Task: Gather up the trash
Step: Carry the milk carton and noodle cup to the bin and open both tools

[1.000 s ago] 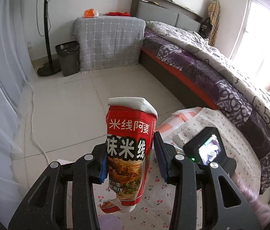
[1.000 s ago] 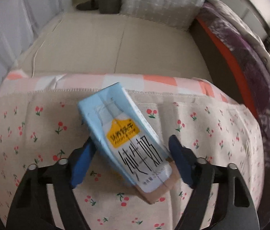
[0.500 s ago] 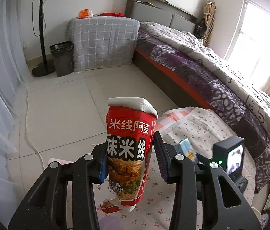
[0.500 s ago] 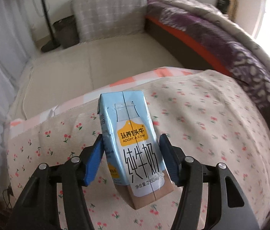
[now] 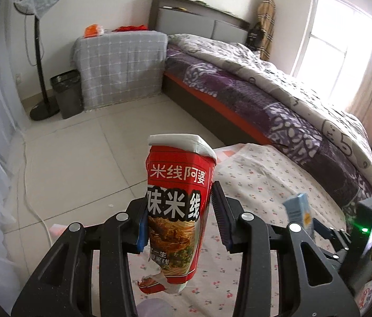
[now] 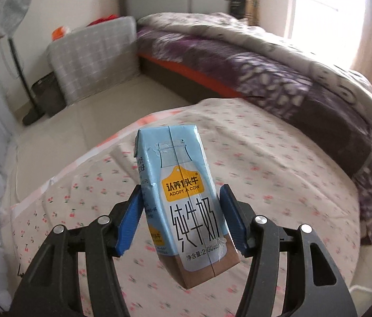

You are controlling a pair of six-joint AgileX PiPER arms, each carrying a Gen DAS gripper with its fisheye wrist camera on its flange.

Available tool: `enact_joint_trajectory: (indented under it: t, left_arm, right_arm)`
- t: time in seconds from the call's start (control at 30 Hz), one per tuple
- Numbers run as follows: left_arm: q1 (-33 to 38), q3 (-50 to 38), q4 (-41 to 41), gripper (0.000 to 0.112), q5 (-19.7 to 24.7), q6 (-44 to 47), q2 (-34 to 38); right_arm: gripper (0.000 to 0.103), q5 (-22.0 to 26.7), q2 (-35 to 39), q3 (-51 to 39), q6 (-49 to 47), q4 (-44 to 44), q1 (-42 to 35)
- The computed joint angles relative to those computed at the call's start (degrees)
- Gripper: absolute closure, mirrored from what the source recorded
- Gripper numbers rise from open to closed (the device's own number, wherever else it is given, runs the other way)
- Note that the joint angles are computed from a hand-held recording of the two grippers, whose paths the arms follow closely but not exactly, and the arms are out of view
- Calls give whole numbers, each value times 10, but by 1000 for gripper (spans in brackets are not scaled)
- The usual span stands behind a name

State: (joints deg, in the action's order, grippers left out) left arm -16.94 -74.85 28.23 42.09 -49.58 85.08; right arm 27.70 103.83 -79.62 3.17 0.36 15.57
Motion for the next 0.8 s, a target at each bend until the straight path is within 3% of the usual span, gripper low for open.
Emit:
enact_joint_trajectory:
  t: [0.3, 0.5, 0.8]
  left_arm:
    - [-86, -32, 55, 73, 17, -44, 34]
    - [-143, -58, 85, 73, 31, -66, 62]
    - [-217, -108, 114, 73, 51, -77, 111]
  right_arm:
    - [45, -17, -108, 127, -113, 102, -134]
    - [45, 1, -160, 169, -225, 185, -255]
    - [45, 67, -202, 181, -373, 274, -439]
